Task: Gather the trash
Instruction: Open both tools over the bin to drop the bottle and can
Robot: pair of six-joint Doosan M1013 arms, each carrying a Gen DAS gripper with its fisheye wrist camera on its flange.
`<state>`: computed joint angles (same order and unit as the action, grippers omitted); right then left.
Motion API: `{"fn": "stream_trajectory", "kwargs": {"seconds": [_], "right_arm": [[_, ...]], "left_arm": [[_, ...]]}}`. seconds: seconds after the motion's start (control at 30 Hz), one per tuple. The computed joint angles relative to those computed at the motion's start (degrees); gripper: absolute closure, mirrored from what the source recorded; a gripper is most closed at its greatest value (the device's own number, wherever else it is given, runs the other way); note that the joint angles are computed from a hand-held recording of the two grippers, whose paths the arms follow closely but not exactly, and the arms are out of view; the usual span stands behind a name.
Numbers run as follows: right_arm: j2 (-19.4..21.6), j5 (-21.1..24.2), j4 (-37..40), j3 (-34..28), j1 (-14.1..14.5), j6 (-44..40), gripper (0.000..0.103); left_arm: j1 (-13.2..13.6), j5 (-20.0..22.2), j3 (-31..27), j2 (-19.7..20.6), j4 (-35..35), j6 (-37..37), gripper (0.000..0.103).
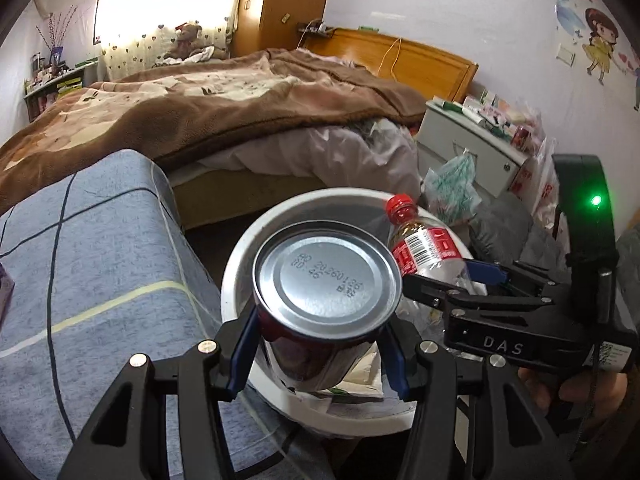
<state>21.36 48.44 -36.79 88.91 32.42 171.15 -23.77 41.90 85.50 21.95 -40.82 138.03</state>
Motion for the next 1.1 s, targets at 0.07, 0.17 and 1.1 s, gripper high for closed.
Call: {"fn": "stream_trajectory", "kwargs": {"seconds": [0.07,0.17,1.1], "right_arm": [[0.0,0.2,0.2,0.1,-0.1,-0.1,0.036],[0.1,0.7,1.0,0.1,-0.4,-0.7,0.036],[0.4,1.8,-7.4,-2.2,2.9,7.1,0.036]], "left_arm": [[-0.5,-1.4,0.6,-0.3,0.8,0.5,0.047],[-0.5,-0.2,0.0,0.1,0.4,0.0,0.047],[3.7,-5.1,3.1,-3.1,-6.2,3.5,0.036]]}}
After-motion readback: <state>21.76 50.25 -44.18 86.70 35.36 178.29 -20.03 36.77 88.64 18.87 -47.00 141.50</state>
